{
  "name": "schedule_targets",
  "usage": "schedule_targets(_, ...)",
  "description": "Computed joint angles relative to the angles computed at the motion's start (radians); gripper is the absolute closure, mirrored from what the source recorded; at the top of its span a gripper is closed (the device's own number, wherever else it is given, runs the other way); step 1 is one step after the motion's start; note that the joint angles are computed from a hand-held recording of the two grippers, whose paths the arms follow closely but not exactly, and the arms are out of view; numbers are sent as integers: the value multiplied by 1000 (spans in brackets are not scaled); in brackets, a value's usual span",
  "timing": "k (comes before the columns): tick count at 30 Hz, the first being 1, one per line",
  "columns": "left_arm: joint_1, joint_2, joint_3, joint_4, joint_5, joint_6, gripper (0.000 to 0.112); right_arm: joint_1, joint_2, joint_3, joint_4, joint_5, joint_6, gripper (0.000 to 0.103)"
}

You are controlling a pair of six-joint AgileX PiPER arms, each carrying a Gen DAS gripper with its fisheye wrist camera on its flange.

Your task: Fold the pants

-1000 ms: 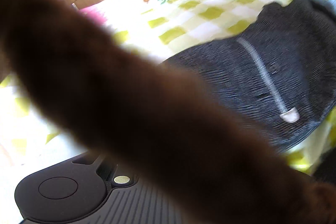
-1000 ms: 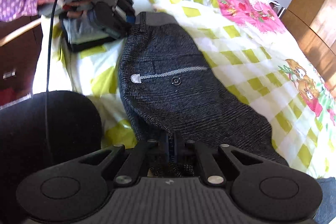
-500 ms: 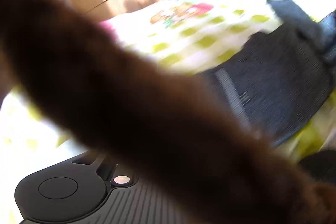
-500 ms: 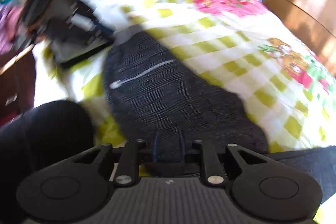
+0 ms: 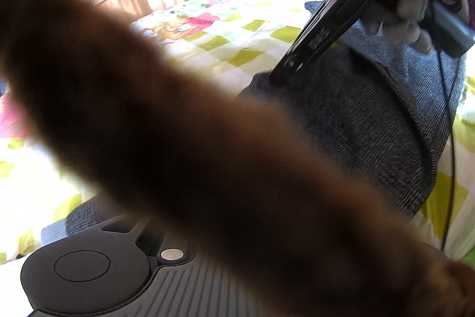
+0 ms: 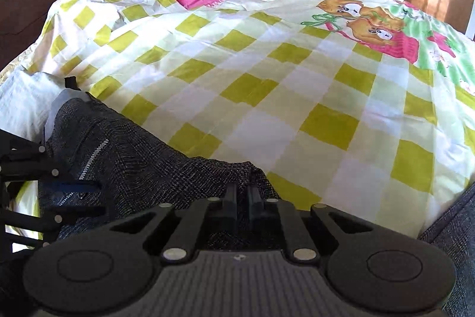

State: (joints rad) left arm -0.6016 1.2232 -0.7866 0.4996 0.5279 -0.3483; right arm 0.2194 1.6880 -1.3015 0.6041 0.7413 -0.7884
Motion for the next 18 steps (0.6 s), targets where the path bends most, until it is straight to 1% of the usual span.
schedule_targets(3,-10,21,-14,11,-11,-32,93,-39,2,6,83,-12,-5,85)
schedule_targets(5,-23,43,-30,20,-27,-59,93,-45,-6,12,92,-5,-2,85)
schedule_targets(6,-31,55,-40,8,-31,-54,93,-35,-17,29,72,-29,0,85)
schedule_targets(7,-41,71,-51,-12,-31,-37,93,-16,-26,45,13,-68,40,86)
schedule_targets(8,-60,88,-55,8,-30,-57,93,-10,-27,53,-22,-94,58,86)
schedule_targets(9,-92,107,-52,69,-27,-110,94,-8,-19,51,-53,-110,88,86)
schedule_targets(11,-145,140,-53,187,-16,-215,95,-16,-6,34,-95,-115,159,86)
schedule_targets(12,-157,150,-66,201,-9,-240,95,-33,-12,31,-88,-107,166,86)
schedule_targets(13,-159,152,-82,180,-3,-237,95,-65,-26,35,-66,-99,154,86)
schedule_targets(15,-164,131,-96,154,-8,-232,92,-119,-56,47,-91,-120,169,85)
schedule_targets(16,-168,122,-102,144,-11,-225,92,-148,-59,40,-146,-138,212,84)
schedule_targets(18,-184,120,-117,146,-14,-229,92,-204,-30,-7,-255,-141,332,76)
